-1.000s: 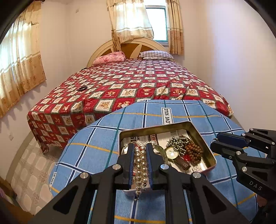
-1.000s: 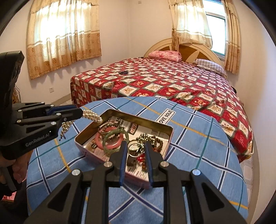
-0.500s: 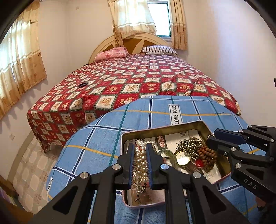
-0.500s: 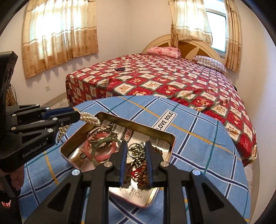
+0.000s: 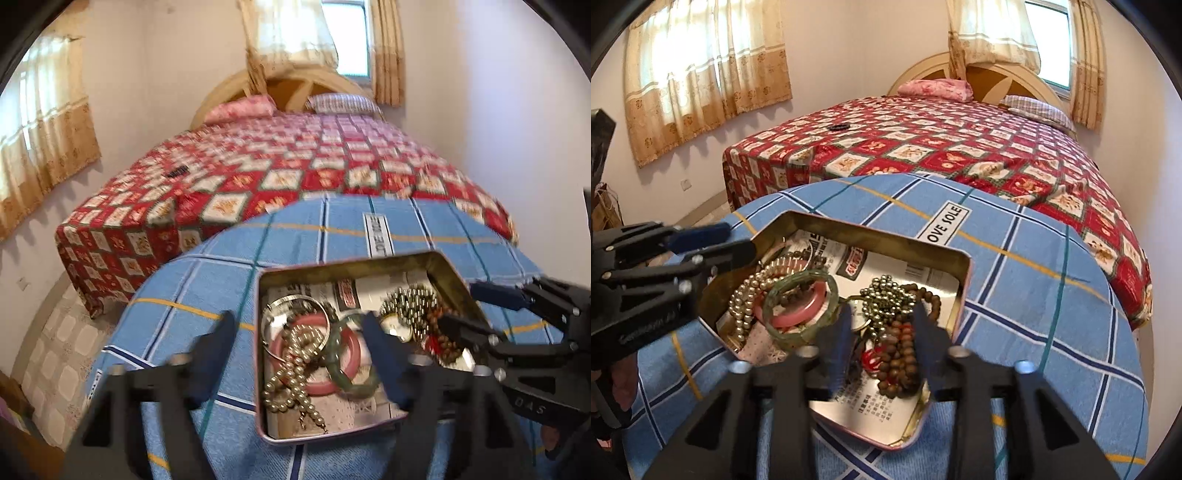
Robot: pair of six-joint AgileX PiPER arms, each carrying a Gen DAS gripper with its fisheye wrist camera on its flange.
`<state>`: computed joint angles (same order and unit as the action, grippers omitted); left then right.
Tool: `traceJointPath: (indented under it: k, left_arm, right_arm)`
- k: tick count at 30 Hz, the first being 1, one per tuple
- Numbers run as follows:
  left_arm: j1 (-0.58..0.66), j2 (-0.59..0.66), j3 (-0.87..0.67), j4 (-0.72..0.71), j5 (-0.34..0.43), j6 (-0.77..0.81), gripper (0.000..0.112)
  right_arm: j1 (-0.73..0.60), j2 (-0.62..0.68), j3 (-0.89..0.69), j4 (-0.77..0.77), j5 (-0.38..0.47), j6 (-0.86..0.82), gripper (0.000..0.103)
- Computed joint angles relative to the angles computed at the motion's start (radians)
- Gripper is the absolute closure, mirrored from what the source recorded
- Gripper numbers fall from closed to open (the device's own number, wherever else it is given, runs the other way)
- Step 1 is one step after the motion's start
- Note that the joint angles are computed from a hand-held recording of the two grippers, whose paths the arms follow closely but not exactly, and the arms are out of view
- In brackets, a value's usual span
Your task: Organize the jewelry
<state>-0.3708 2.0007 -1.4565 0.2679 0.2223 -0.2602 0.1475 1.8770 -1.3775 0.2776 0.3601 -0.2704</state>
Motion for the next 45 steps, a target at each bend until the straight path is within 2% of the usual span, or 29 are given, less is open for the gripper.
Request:
traceJointPath:
  k: [1,3,5,10,16,23,28,31,45]
  left_arm:
    - [0.002,-0.010,0.015,0.018,-0.015,-0.027,0.036]
    - [0.011,-0.019,0.020,-0.056,-0.005,0.038,0.036]
    - [0.017,-0.033,0.038,-0.066,-0.005,0.045,0.036]
    - [0.028,-0.080,0.116,-0.121,-0.045,0.071,0.036]
    - [0.028,-0.122,0.191,-0.047,-0.086,-0.017,0.036]
    - [0.040,-0.153,0.238,-0.081,-0.110,0.003,0.036]
    - [0.043,-0.167,0.252,-0.087,-0.115,0.006,0.036]
    - [0.040,-0.172,0.254,-0.031,-0.113,-0.047,0.036]
    - [0.039,-0.180,0.258,-0.049,-0.112,-0.029,0.036]
  right_arm:
    - [-0.002,-0.016,0.020,0.001,-0.012,0.007,0.047]
    - [-0.004,-0.029,0.031,-0.006,-0.013,0.025,0.047]
    - [-0.007,-0.048,0.054,-0.018,-0.021,0.052,0.047]
    - [-0.022,-0.109,0.127,0.053,-0.062,0.024,0.042]
    - [-0.024,-0.153,0.173,0.088,-0.086,0.006,0.040]
    - [-0.028,-0.186,0.196,0.107,-0.097,-0.006,0.038]
    - [-0.025,-0.195,0.202,0.105,-0.100,-0.006,0.037]
    - [-0.024,-0.197,0.204,0.099,-0.104,-0.001,0.037]
    - [-0.034,-0.218,0.222,0.134,-0.105,-0.034,0.036]
